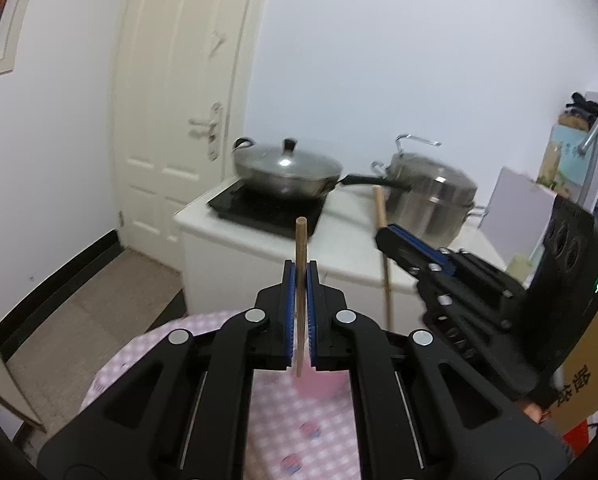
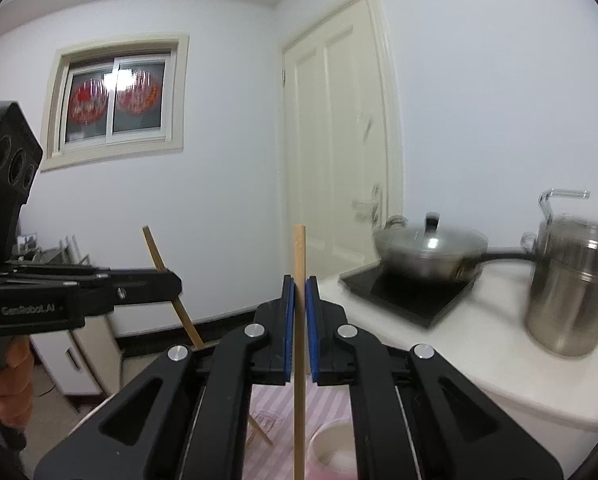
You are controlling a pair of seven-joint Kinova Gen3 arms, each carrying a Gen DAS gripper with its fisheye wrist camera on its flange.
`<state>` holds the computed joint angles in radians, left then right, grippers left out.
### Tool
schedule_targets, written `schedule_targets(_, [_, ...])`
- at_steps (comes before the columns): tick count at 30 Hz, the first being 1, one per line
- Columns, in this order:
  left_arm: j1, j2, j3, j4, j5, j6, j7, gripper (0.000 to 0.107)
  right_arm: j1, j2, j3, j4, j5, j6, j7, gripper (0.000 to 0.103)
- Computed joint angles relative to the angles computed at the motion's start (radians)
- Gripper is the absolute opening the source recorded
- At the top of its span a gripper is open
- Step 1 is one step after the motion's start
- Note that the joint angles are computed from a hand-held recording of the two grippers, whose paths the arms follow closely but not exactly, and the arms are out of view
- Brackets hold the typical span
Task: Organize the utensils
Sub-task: 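Lift the left tool's chopstick upright while the right tool carries its chopstick over the pink cup, then open the right tool over the pink cup while the left tool releases its chopstick there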
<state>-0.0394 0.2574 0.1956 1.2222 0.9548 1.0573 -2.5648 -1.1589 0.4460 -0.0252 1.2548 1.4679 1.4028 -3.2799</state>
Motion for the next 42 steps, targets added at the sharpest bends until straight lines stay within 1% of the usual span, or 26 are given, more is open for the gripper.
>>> schedule_targets(5, [0.057,0.039,0.023,-0.043,-0.027,-0.034,0.053,0.005,0.024,-0.006,0.018,0.113,0.119,0.006,-0.133,0.004])
schedule_targets(8, [0.08,0.071,0.036,-0.06,-0.057,-0.045,0.082,0.005,0.055,-0.017,0.003,0.185,0.164,0.013,-0.223,0.004])
schedule_targets(10, [0.096,0.092,0.043,-0.067,-0.086,-0.058,0.1,0.005,0.084,-0.021,-0.022,0.224,0.186,0.017,-0.272,0.004])
schedule_targets(14, [0.119,0.135,0.057,-0.079,-0.142,-0.066,0.131,0.005,0.119,-0.027,-0.04,0.284,0.185,0.009,-0.342,0.004])
schedule_targets(17, [0.134,0.149,0.064,-0.07,-0.182,-0.08,0.137,0.005,0.137,-0.026,-0.057,0.313,0.175,0.01,-0.371,0.004])
schedule_targets(20, [0.138,0.159,0.072,-0.06,-0.21,-0.075,0.135,0.005,0.153,-0.03,-0.082,0.334,0.156,0.007,-0.397,0.005])
schedule_targets(25, [0.146,0.171,0.075,-0.055,-0.252,-0.053,0.139,0.005,0.144,-0.033,-0.091,0.342,0.106,0.003,-0.404,0.005])
schedule_targets(31, [0.159,0.178,0.07,-0.056,-0.288,-0.037,0.166,0.006,0.128,-0.029,-0.099,0.326,0.019,0.017,-0.386,0.005])
schedule_targets(34, [0.164,0.173,0.069,-0.049,-0.306,-0.039,0.161,0.006,0.12,-0.031,-0.102,0.324,-0.022,0.016,-0.402,0.005])
schedule_targets(36, [0.161,0.174,0.071,-0.052,-0.309,-0.028,0.159,0.006,0.111,-0.031,-0.101,0.32,-0.034,0.02,-0.4,0.007])
schedule_targets(42, [0.168,0.179,0.061,-0.071,-0.338,0.008,0.187,0.006,0.088,-0.031,-0.098,0.29,-0.067,0.038,-0.374,0.007])
